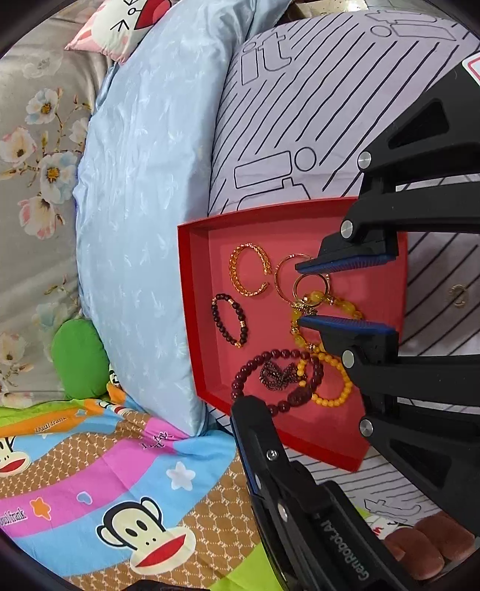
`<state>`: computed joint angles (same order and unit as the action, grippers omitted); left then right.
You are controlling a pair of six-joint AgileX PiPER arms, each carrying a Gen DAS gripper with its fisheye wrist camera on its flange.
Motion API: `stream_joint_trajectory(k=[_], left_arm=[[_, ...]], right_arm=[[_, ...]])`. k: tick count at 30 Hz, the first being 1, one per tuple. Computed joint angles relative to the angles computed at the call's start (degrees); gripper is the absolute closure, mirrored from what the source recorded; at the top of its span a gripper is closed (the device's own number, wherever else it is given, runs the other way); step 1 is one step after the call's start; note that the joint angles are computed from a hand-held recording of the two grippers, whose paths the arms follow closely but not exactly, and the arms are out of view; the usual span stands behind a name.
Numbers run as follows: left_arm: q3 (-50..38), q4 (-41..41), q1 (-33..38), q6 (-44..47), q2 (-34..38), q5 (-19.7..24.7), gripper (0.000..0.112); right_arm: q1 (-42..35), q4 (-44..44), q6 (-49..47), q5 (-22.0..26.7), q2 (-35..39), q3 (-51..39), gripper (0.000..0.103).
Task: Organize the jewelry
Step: 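Carry the bracelet and ring into the red tray and open both tools, then withdraw both tools toward the remaining gold rings on the sheet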
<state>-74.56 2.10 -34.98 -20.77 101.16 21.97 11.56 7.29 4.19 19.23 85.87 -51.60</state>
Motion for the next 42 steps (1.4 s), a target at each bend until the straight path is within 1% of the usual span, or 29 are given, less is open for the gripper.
stream_joint_trajectory(k=[1,3,7,12,15,19,21,23,25,31,35,42], left_arm=[[-0.59,-1.81,0.69,1.55,1.42,-0.24,0.105],[-1.06,-2.81,1.33,2.36,3.07,-0.5,0.105],[-2.18,-2.9,2.31,2.51,6.28,-0.7,0.105],[-3.12,-5.36,3.82,5.29,8.59,-1.0,0.105],[-3.52,-5.3,4.11,5.8,9.14,-0.61,0.104],[-3.38,4.04,3.14,-2.87,9.24,-0.52,0.102],[-3.14,8.46,2.67,-7.68,9.16,-0.11,0.086],[-2.54,13.49,2.07,-12.82,8.73,0.02,0.081],[-2.2,14.68,1.83,-13.85,8.34,0.16,0.081],[-0.6,19.97,0.64,-18.84,6.24,1.04,0.08],[1.02,21.73,-0.23,-20.82,4.29,1.53,0.08],[4.48,23.91,-1.93,-24.13,0.0,2.52,0.08]], right_arm=[[-0.12,0.6,-0.64,-0.27,1.36,-0.6,0.082],[-0.12,0.85,-0.99,-0.72,3.6,-1.63,0.082],[-0.15,0.14,-0.73,-1.27,7.21,-3.7,0.082],[-0.45,-0.85,-0.02,-1.33,10.85,-6.44,0.083],[-0.57,-1.23,0.28,-1.13,11.85,-7.4,0.083],[0.05,-5.15,4.27,-1.93,11.33,-7.03,0.081],[0.31,-5.77,4.97,-2.21,10.78,-6.72,0.077],[0.64,-6.77,6.04,-2.39,10.08,-6.28,0.076],[1.14,-8.72,8.0,-2.56,9.17,-5.65,0.073],[1.73,-9.8,9.55,-2.36,6.42,-3.82,0.071],[2.31,-10.94,11.15,-1.86,4.21,-2.66,0.071],[4.48,-16.0,17.28,0.02,-1.13,0.03,0.071]])
